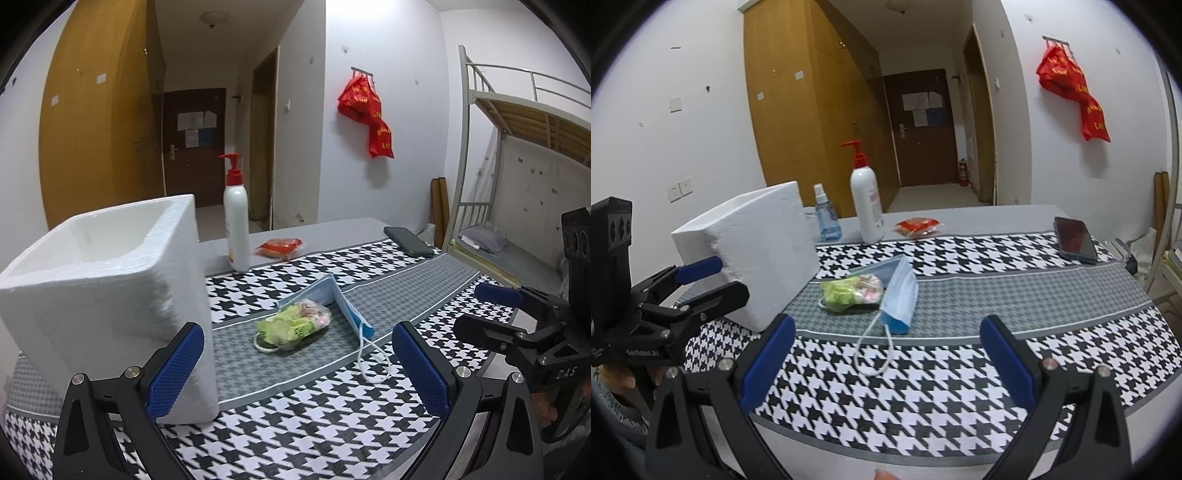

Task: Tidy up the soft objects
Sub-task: 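Move the left tool down to the green wet-wipe packet in the tray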

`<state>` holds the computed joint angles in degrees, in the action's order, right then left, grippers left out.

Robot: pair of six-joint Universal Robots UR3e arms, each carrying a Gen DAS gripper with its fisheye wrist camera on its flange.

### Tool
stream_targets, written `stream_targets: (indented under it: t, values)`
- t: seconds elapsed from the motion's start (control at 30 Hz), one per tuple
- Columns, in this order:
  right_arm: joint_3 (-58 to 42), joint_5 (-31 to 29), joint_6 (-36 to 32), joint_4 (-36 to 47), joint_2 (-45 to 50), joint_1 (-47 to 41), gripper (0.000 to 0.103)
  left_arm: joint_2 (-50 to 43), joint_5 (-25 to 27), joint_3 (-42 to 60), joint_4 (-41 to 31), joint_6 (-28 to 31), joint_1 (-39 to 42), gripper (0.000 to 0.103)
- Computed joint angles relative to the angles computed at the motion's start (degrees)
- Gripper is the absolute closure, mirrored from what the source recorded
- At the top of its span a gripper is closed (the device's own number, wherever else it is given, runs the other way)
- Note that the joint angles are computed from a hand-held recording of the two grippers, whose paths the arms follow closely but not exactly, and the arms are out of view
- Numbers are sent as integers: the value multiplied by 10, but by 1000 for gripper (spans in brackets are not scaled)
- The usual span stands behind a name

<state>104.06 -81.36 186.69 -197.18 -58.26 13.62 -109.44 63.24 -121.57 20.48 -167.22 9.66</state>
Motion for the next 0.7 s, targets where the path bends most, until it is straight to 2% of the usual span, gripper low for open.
stream_targets:
  t: [0.7]
  values:
    - [-64, 20, -18, 66, 33, -28, 2, -103, 48, 170, -100, -2, -44, 1]
